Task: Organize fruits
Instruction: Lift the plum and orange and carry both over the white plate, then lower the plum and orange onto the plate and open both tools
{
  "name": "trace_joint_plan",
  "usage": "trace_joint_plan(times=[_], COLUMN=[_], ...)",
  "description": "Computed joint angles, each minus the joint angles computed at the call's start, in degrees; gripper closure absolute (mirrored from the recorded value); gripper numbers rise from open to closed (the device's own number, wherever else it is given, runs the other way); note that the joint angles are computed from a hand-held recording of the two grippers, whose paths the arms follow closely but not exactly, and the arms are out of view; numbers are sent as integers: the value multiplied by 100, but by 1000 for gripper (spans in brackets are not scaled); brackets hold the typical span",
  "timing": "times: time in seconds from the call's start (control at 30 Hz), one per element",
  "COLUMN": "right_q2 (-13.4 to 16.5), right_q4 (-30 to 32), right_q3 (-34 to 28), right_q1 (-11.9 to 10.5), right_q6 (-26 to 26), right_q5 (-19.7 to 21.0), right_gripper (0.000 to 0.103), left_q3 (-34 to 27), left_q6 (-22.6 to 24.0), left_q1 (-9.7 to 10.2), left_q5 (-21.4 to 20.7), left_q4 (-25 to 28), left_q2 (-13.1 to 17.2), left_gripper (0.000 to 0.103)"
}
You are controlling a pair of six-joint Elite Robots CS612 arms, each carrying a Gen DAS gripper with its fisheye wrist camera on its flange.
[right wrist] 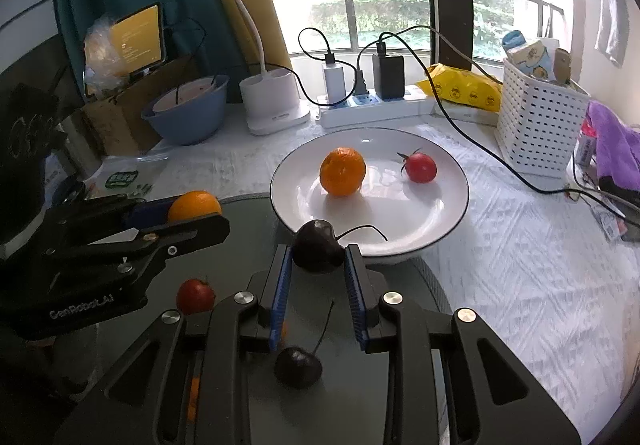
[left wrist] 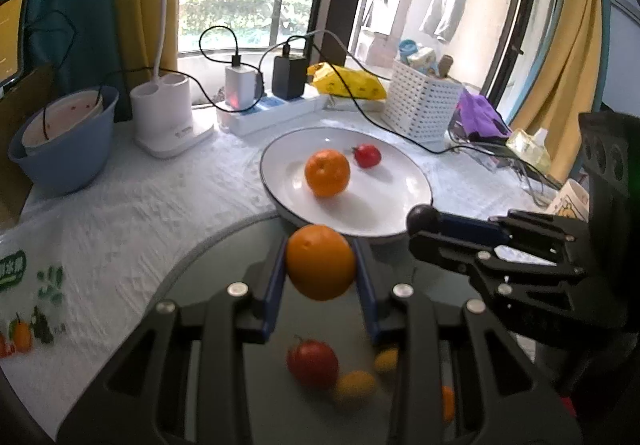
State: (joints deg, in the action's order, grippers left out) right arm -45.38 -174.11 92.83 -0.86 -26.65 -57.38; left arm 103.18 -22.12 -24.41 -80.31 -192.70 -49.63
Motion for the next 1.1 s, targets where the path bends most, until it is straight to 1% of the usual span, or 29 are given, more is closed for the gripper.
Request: trace_joint_plan(times=[0.33,0.53,0.8,0.9,1.0,1.1], right_q2=[188,341,563,642,728,776], right_q4=[242,460,728,738,758,768], right_q3=[-352,-627,-1037,-1170,-1337,-1438], right_q1=[79,160,260,295,325,304], right_q6=[-15,-73,-35,20,190,373], right_q5=[-99,-305,-499,-577,-804,-882], right_gripper=[74,74,74,74,74,74], left_q3=[-260,-345,-493,-552,-616,-690], left_q6=[-1,-56,52,33,20,67], left_q1=[150,256,380,406,422,413], left_q5=[-27,-57,-95,-133,-173,-206], left_q4=[65,106,192,220,270,311], left_q2=[158,230,311,346,384,417], left_gripper=[69,69,69,69,69,69])
